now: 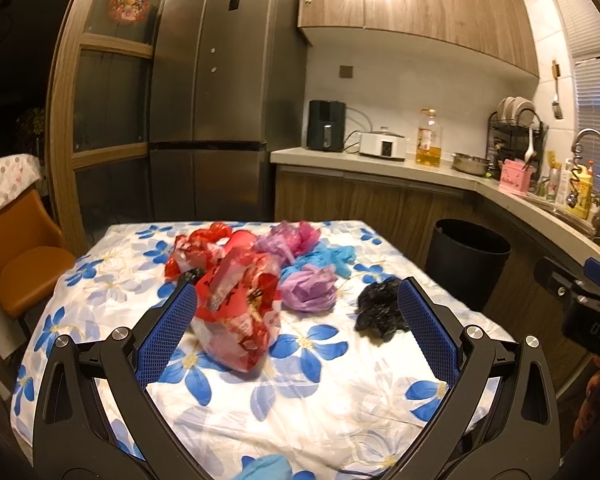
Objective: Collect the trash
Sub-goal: 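Grasp the red printed bag with the left tool while the right tool grasps the black bag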
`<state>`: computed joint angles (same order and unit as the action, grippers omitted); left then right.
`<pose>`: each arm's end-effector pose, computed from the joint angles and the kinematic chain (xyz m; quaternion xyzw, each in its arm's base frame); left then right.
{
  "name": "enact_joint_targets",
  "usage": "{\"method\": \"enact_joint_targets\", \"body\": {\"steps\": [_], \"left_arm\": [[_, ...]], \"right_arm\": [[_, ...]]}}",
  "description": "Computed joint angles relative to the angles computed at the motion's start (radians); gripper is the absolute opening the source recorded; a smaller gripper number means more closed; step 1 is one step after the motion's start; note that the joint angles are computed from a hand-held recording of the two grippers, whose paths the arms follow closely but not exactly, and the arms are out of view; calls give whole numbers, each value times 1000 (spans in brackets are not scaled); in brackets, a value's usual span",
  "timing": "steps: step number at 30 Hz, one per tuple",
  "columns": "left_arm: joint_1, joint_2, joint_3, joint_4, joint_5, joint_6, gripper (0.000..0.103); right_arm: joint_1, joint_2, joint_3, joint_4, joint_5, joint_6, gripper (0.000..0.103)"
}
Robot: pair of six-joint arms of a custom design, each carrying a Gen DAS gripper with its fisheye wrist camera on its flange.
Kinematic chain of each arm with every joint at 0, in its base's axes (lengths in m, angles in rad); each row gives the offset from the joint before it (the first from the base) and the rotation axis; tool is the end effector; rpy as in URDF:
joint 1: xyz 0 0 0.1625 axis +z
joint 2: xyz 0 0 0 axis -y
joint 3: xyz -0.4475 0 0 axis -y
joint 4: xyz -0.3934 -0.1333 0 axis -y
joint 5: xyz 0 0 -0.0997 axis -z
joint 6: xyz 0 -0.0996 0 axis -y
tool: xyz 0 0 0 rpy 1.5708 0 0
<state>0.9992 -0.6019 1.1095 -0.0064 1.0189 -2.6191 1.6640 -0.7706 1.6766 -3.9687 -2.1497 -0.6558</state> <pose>-0.2438 -0.7220 0.0965 0.3120 0.7792 -0.4960 0.2223 0.1394 -0.6446 0.2574 0.0772 -0.7260 0.5667 0.3820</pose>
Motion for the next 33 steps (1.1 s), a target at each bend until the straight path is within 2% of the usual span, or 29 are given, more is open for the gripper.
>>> {"method": "enact_joint_targets", "body": {"steps": [10,19,26,33], "left_arm": [[34,56,-116,77,-79,-40,99],[74,148,-290,168,-100,-65,99],[105,289,-543,276,-127,-77,99],[112,379,-706,350,-143,-69,99]], "right_arm": [[-38,27,-50,94,47,32,99],[-82,76,-131,194,122,55,98],[-116,123,-213,305,198,74,98],[-132,150,-265,349,251,93,98]]}}
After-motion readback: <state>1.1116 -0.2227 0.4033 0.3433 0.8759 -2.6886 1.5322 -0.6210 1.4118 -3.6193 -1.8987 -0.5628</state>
